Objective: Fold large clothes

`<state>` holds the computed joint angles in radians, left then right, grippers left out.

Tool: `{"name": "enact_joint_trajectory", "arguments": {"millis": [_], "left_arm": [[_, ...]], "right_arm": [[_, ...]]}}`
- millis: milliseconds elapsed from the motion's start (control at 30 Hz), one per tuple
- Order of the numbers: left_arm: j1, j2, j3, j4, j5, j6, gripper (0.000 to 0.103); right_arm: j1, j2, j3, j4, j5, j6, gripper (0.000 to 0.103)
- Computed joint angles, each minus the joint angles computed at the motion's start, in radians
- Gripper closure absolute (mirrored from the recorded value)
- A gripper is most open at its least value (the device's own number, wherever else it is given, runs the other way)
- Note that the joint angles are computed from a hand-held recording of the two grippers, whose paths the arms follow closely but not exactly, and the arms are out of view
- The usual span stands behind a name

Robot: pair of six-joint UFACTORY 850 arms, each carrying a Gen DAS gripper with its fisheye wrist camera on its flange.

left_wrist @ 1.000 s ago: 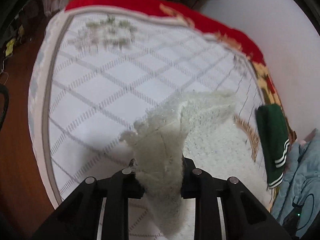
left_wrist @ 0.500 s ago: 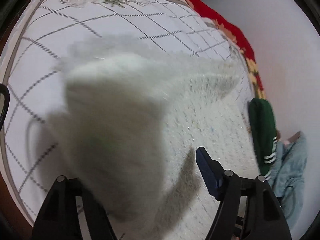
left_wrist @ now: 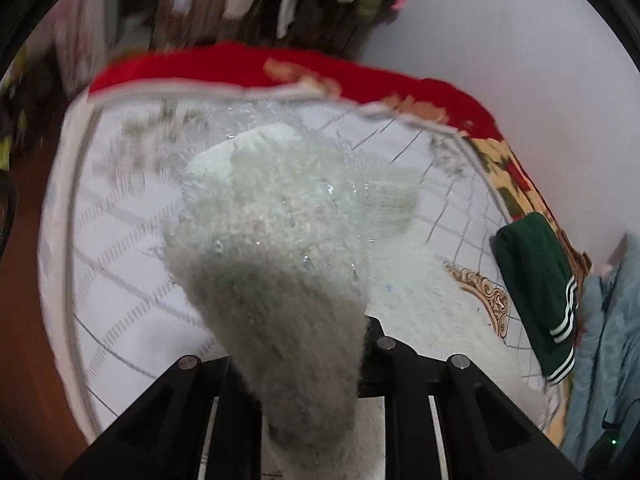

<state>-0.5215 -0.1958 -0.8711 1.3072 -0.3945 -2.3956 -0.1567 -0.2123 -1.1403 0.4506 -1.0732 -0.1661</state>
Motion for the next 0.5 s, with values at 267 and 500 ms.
{"name": "enact_joint_trajectory", "arguments": {"millis": [267, 500], "left_arm": [[-0.139, -0.004, -0.113, 0.001, -0.142, 0.376, 0.089], [-0.316, -0.089, -0.208, 0.125, -0.033, 0.599, 0.089]], "right_arm": [[-0.09, -0.022, 0.176, 0.139, -0.006, -0.054, 0.038], [-0.108, -0.014, 0.204, 0.184, 0.015, -0.137, 0.038]]}}
